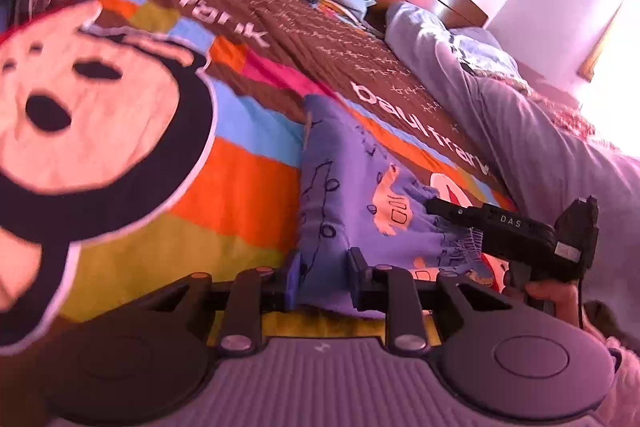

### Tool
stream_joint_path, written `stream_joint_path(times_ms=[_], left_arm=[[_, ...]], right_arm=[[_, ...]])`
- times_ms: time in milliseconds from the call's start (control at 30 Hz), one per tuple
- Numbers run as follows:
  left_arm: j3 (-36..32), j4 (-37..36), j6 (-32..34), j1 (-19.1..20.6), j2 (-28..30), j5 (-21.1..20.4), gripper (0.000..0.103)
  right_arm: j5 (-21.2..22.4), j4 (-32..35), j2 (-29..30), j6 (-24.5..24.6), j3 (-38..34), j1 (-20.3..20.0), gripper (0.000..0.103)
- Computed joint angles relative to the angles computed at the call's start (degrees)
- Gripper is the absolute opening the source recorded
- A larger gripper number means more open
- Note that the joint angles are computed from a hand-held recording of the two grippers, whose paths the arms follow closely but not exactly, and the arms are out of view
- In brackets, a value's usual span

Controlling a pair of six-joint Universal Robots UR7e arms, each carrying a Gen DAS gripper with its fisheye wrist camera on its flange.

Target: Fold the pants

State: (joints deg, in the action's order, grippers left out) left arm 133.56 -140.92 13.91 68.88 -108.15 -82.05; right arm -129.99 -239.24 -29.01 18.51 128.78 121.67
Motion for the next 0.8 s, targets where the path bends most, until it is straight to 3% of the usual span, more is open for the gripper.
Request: stream_joint_path(times_ms=[67, 100, 167, 267, 333, 433, 600, 667, 733, 800], left_arm=[[0.1, -2.7, 0.6, -1.6, 1.1, 1.9, 0.044], [-0.1, -4.2, 0.3, -2.3, 2.2, 2.8, 0.066], [-1.2, -8.0, 1.0, -2.2, 5.5, 1.0, 0.072], [-4.5, -6.9, 1.5, -2.3, 11.2, -0.8, 0.068], [-6.4, -3.2, 0.4, -2.5, 14.1, 0.2, 0.061], [-5.8, -3.1, 0.3, -3.0, 15.0, 4.0, 0.05], [-6.1, -2.8, -1.9, -0.8, 14.9, 1.5, 0.042], [-5.8, -2.7, -2.1, -1.2, 14.5, 2.2, 0.037], [-5.9, -2.6, -3.4, -2.0, 14.8, 3.2, 0.032], [-5.6, -2.1, -4.9, -3.1, 14.1, 4.8, 0.027]], right_arm=[[0.4, 0.0, -0.3, 0.0, 0.3, -0.1, 0.046], [0.7, -0.1, -0.4, 0.1, 0.4, -0.2, 0.047], [1.4, 0.3, -0.9, 0.3, 0.6, -0.5, 0.05], [3.2, 0.3, -1.6, -0.2, 0.3, -1.5, 0.054], [4.4, 2.3, -2.4, 0.8, 0.2, -2.1, 0.049], [5.2, 1.4, -2.1, 0.5, 0.9, -2.5, 0.044], [9.2, -5.1, -0.7, 3.1, 2.7, -4.6, 0.043], [7.3, -3.7, -0.7, 2.4, 2.1, -3.6, 0.042], [3.8, -1.4, -0.7, 2.0, 1.1, -2.0, 0.032], [0.9, -0.8, -0.1, 1.1, -0.2, -0.5, 0.03]])
